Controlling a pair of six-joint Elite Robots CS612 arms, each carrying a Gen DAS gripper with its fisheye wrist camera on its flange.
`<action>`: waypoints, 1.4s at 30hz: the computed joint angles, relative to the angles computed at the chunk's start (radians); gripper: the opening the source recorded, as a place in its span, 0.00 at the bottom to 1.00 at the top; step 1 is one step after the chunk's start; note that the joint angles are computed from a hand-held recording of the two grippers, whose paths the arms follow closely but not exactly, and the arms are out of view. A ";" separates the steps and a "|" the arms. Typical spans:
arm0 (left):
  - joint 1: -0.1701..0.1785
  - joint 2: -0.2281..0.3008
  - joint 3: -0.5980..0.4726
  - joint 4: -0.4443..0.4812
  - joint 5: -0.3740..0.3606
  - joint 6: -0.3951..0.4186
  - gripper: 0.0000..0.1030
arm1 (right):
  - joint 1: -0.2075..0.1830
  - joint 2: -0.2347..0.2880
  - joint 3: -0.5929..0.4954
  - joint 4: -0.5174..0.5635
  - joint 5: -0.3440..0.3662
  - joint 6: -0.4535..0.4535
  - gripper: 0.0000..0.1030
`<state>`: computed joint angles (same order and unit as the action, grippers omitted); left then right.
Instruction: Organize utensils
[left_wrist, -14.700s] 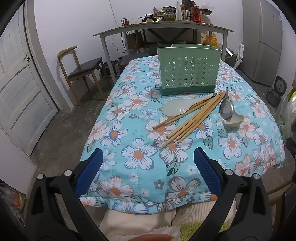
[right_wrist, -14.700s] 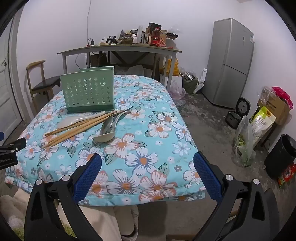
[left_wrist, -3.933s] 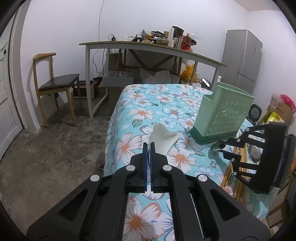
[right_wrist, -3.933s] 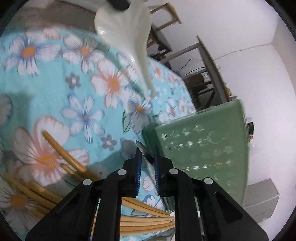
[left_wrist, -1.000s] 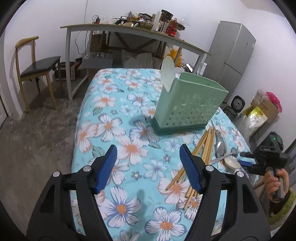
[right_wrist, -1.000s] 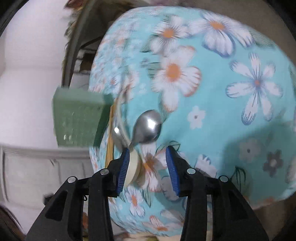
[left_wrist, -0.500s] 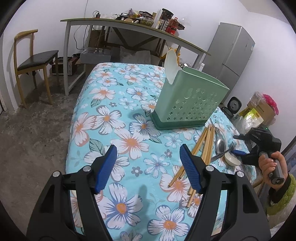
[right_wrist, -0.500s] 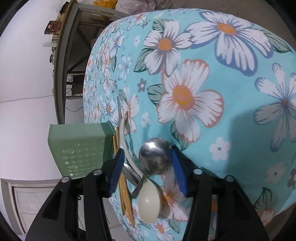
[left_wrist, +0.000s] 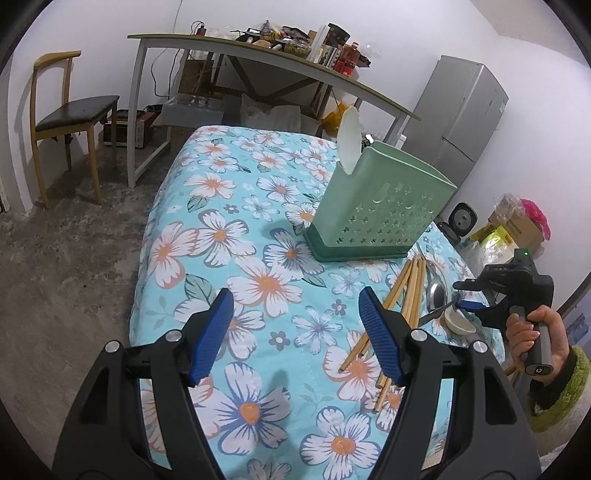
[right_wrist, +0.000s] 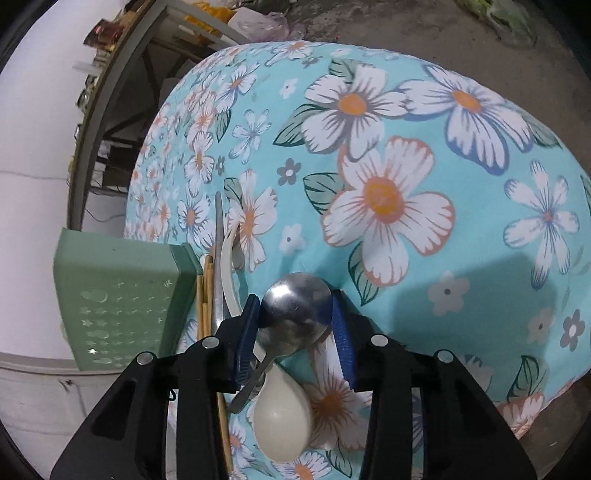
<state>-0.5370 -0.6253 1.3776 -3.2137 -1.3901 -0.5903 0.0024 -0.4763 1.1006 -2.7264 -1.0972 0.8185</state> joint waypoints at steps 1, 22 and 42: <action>0.001 -0.001 0.002 -0.001 0.001 0.000 0.65 | -0.005 -0.004 0.021 -0.029 0.012 0.009 0.37; -0.009 -0.002 0.005 -0.001 -0.013 0.018 0.65 | 0.007 -0.118 0.165 -0.331 -0.109 -0.178 0.35; -0.023 0.008 -0.014 0.023 -0.026 0.042 0.65 | 0.049 -0.128 0.011 -0.574 -0.179 -0.459 0.35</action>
